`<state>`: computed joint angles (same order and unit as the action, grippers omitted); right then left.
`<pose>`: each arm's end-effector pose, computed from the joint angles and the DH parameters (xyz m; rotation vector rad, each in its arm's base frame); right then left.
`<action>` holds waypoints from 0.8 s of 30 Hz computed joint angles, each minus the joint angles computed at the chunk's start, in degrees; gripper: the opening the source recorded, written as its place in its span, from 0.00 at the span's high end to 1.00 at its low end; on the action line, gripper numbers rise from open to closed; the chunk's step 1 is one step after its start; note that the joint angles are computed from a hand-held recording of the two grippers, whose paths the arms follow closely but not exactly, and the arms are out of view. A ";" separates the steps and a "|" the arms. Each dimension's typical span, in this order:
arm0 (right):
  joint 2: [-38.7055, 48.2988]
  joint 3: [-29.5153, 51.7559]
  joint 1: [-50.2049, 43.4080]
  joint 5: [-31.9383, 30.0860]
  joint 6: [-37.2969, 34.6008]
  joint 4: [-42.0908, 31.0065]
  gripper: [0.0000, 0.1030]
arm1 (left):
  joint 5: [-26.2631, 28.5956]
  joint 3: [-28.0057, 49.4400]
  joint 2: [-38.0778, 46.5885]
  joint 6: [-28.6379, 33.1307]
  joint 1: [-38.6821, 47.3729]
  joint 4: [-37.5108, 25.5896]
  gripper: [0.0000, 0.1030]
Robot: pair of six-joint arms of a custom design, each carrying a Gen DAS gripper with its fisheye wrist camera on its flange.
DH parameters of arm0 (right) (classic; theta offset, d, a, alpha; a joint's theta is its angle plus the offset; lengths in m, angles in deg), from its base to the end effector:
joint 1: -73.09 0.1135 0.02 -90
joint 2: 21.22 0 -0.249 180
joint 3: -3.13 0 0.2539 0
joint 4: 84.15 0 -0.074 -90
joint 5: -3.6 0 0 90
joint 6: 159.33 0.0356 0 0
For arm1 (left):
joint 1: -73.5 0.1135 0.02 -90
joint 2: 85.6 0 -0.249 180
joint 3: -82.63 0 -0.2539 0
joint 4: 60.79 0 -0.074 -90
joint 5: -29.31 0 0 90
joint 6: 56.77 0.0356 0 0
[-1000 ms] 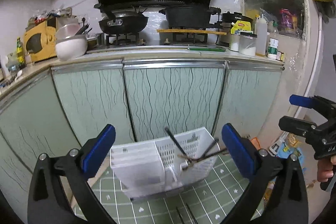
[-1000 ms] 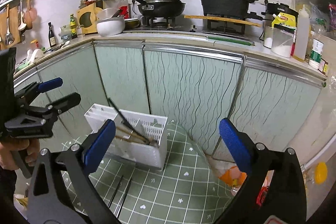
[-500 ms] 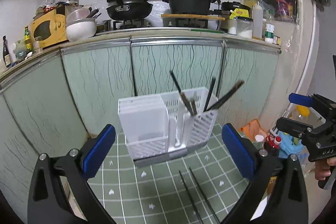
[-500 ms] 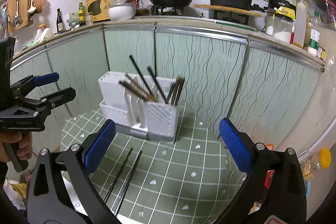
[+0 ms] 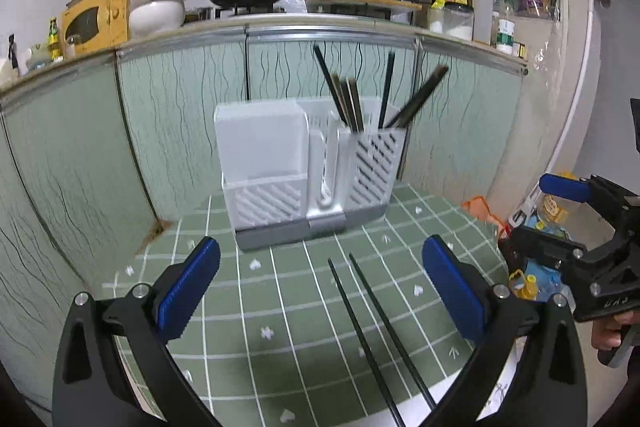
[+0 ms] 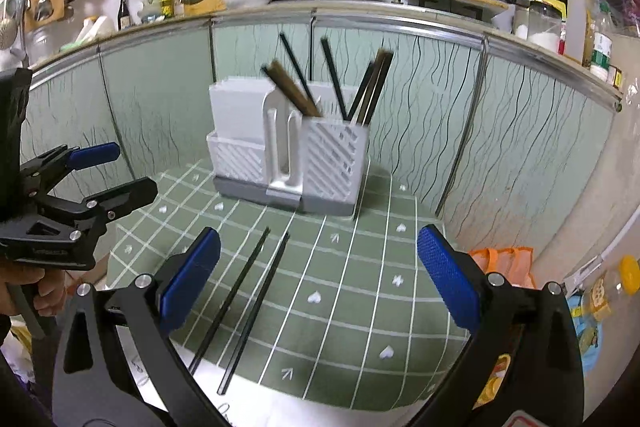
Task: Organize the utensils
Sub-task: 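Withdraw both open grippers and lower them toward the black chopsticks on the mat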
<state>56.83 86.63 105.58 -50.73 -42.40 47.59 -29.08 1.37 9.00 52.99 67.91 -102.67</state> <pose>0.2614 0.1419 0.3113 0.1964 2.1498 -0.1346 0.3721 -0.0552 0.3162 0.7578 2.0182 -0.4706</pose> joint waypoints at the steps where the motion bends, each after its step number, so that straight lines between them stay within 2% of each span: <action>1: -0.16 -1.46 0.40 0.23 0.75 0.74 0.08 | 0.02 -1.33 -0.33 0.20 0.10 0.61 0.05; 11: 2.13 -11.42 2.92 -0.87 5.43 7.84 0.08 | 0.66 -16.20 -3.81 4.10 2.17 8.93 0.05; 18: 6.22 -14.75 7.35 0.35 9.29 10.42 0.09 | 1.26 -22.45 -3.54 5.48 4.56 11.88 0.05; 22: 9.14 -15.29 9.25 0.57 12.51 11.29 0.15 | 0.59 -25.39 -3.32 5.07 6.46 13.91 0.05; 24: 11.28 -15.03 10.45 1.08 14.34 11.69 0.22 | -0.16 -26.15 -3.20 4.89 7.38 14.55 0.05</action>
<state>68.11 71.59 116.03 -49.64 -28.05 59.28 -29.25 -24.79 5.80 57.88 75.28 -88.12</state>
